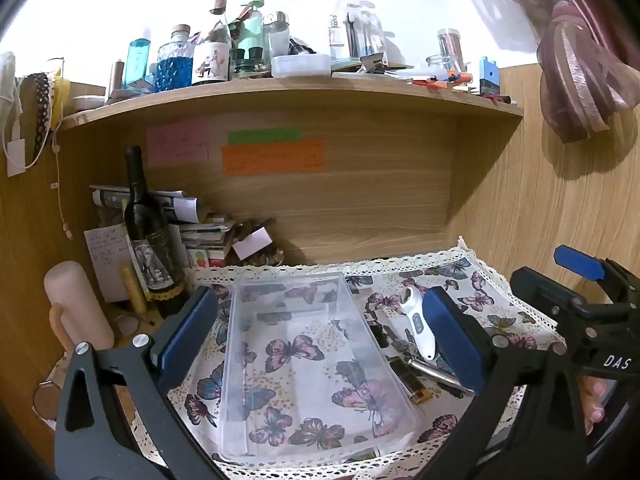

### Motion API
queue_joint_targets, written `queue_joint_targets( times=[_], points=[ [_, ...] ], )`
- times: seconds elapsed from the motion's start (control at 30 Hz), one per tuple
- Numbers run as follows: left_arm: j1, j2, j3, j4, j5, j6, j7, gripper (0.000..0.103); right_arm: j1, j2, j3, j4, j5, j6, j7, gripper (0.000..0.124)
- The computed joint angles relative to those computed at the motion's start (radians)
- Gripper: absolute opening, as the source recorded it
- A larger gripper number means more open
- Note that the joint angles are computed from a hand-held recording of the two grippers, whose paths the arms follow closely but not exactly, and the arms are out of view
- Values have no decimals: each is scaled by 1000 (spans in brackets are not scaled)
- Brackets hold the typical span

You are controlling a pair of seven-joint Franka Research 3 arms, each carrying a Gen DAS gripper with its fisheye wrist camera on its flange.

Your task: Organize rigid objects

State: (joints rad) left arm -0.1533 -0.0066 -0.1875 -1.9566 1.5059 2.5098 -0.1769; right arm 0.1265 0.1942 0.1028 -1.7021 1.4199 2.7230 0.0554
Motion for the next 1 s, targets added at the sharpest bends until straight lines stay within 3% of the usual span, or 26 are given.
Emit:
queue_joint_targets(
  times=[1.0],
  points=[
    [-11, 7, 0, 6, 17, -17, -12, 103, 3, 1, 3, 0, -5, 5, 1, 103]
  ],
)
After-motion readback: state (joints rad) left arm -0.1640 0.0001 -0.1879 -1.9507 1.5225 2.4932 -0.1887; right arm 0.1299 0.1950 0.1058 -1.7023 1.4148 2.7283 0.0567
